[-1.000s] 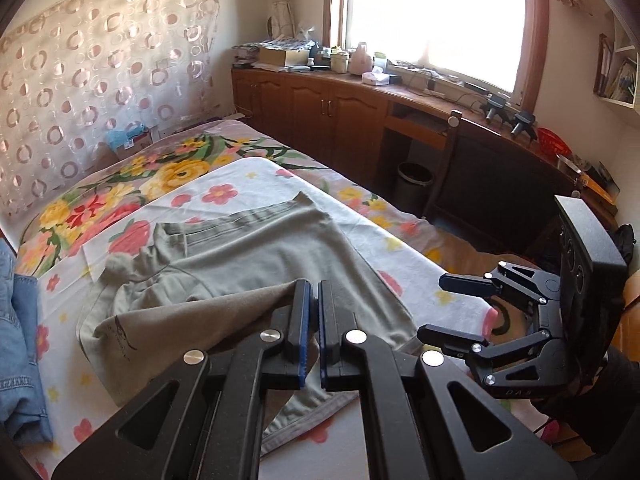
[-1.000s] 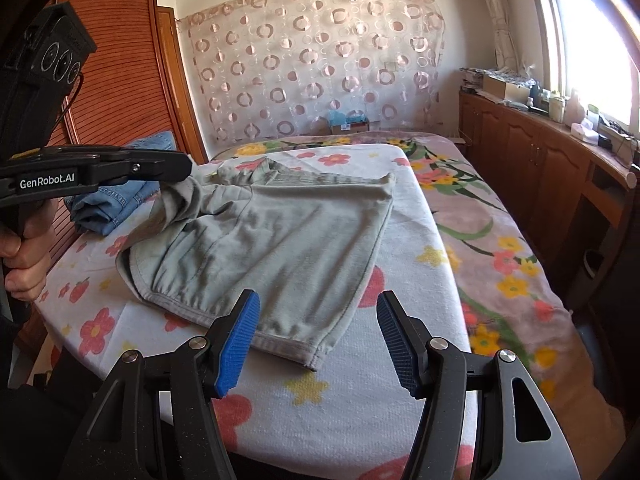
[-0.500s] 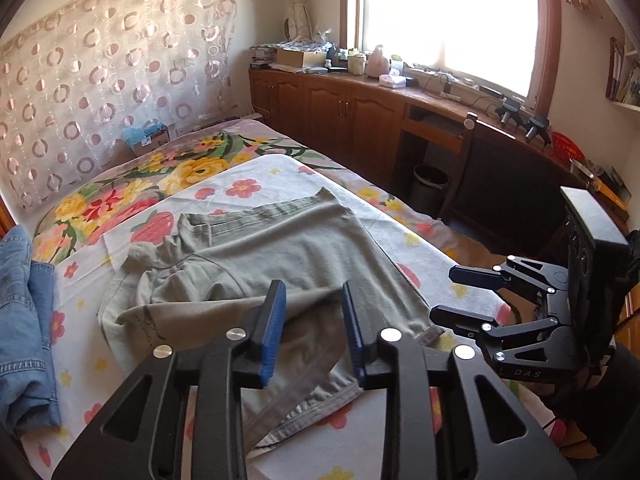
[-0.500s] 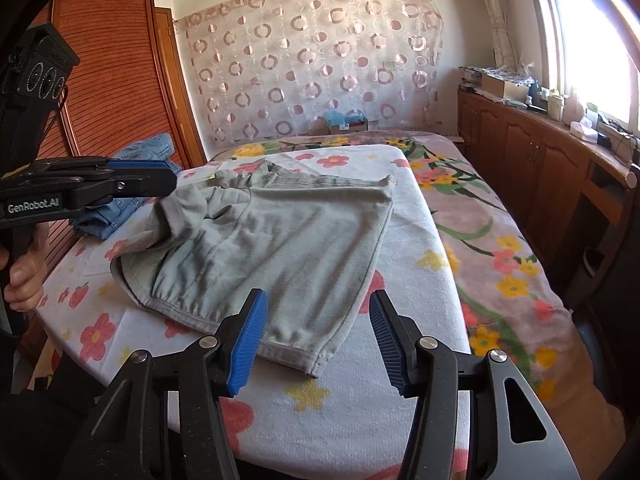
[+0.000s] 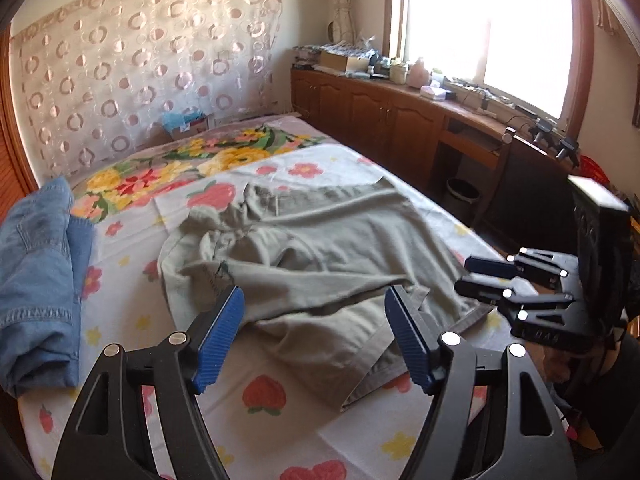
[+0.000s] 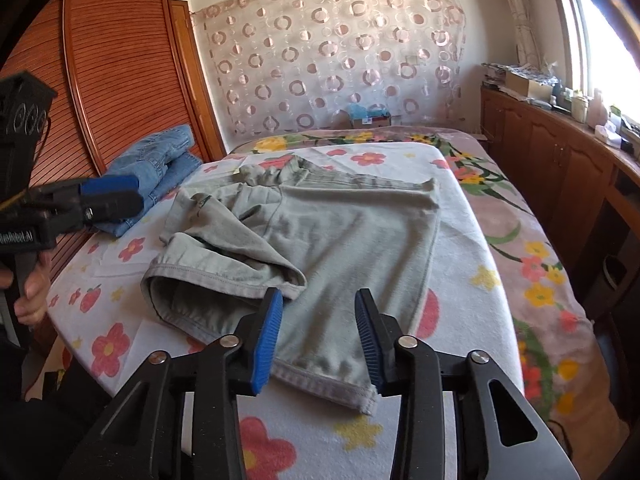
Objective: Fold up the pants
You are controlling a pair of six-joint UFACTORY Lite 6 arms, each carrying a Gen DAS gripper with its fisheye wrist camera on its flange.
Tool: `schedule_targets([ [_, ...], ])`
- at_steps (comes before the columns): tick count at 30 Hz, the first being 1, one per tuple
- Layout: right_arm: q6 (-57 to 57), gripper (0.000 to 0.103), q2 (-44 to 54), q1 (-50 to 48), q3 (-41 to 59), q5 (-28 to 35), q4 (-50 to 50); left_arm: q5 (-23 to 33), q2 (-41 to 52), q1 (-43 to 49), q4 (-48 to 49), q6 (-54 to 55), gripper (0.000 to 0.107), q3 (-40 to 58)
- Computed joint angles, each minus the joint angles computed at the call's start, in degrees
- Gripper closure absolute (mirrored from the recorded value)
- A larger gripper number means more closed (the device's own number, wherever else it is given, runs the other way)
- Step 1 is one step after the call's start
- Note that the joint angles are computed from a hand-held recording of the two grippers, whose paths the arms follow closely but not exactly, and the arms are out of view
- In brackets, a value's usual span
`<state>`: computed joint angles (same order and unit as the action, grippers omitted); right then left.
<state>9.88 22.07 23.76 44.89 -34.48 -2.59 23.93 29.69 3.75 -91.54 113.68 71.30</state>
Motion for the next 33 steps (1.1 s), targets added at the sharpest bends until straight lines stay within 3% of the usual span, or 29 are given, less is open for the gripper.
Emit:
schedule_targets([
  [11, 12.1, 0.07, 8.9, -2.5, 14.4, 10.1, -13.1, 0.8, 3.1, 3.6, -4.7, 6.7, 0.033, -1.7],
  [18, 14.5, 0.093, 9.1, -2.2, 16.2, 12.2, -17.2, 1.2, 5.1, 4.6, -4.8, 6.3, 0.033, -1.0],
  [24, 6.5, 0.096, 1.9, -1.2, 7.7, 6.5, -8.4, 1.5, 5.0, 4.8, -4.8, 6.6, 0.033, -1.3],
  [33, 4.4, 0.096, -11.9, -3.1, -7.1, 2.4, -5.8, 1.7, 3.4, 3.7, -5.2, 7.8, 0.033, -2.5],
])
